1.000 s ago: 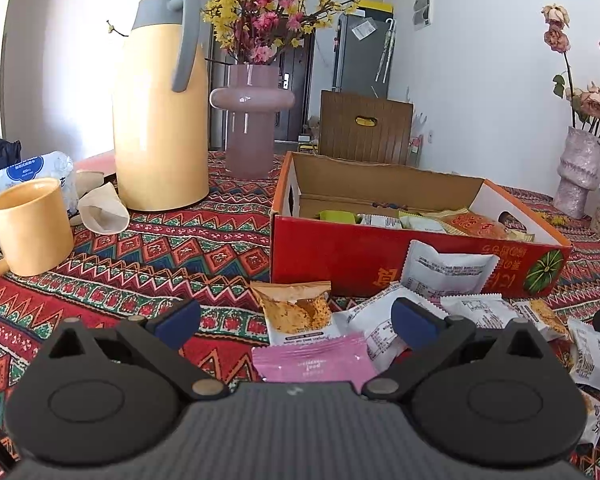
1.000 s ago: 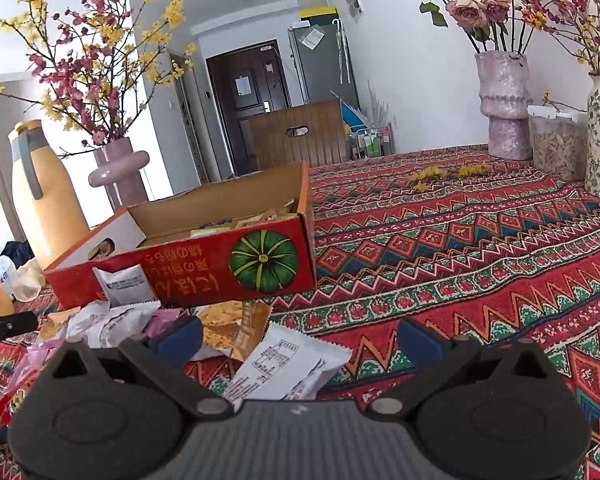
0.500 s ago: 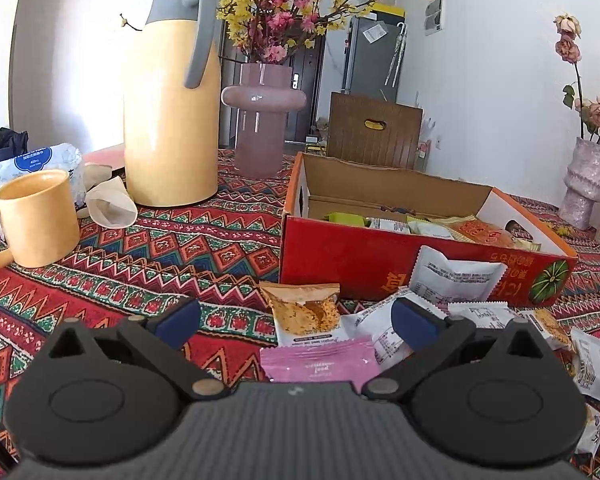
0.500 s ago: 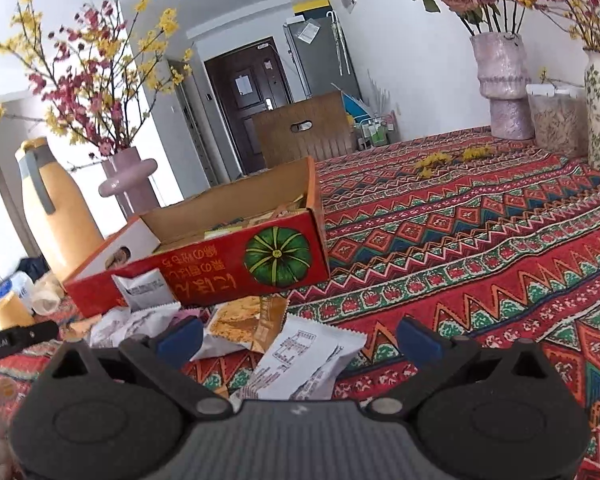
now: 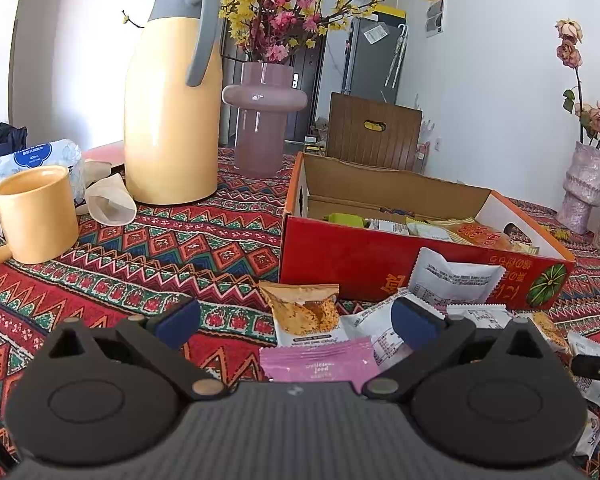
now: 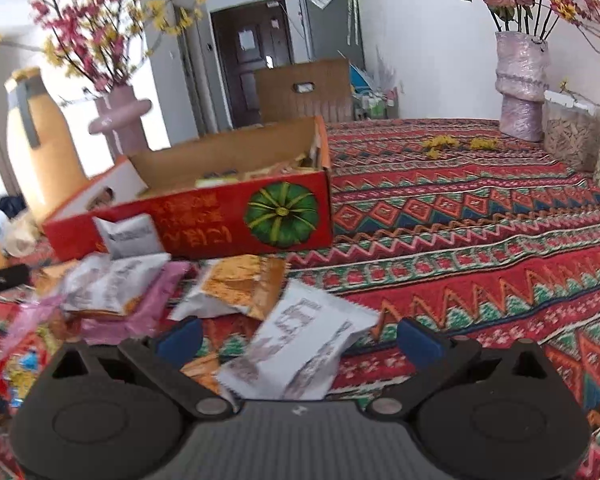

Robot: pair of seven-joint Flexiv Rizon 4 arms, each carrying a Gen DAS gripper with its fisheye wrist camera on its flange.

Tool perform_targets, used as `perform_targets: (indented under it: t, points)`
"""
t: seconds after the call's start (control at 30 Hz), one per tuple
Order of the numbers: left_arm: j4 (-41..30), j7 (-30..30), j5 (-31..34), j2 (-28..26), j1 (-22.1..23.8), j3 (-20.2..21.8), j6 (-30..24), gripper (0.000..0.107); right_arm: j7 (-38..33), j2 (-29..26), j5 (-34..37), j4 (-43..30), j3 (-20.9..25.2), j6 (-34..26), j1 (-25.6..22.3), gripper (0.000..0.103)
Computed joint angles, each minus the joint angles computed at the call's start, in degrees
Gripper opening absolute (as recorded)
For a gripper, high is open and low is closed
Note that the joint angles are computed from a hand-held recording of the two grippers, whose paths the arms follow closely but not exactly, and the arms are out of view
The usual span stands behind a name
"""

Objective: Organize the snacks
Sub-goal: 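Grasp a white printed sachet with the right tool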

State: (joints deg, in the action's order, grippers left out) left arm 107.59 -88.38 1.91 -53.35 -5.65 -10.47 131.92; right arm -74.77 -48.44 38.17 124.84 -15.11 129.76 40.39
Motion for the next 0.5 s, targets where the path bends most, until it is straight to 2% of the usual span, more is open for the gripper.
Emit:
perform_targets:
  t: [0.17,0.3,0.5]
  points:
    - [0.0,0.0,-0.2,0.0,-0.1,0.1,-0.1,0.103,0.0,0.5,-1.4,0.0,-4.0,-7.4,2.3,0.103]
    - [0.0,0.1,-0.2,0.1,-0.2,0.2,-0.3,0.103,1.6,-1.1,-2.1,0.5,-9.8,-10.9,7.6,0.103]
    - [0.1,-0.2,-0.3,0.0,-0.1,0.1,0.1,0.103,5.5,-1.6,-5.6,1.9,-11.2,-10.6,8.4,0.103]
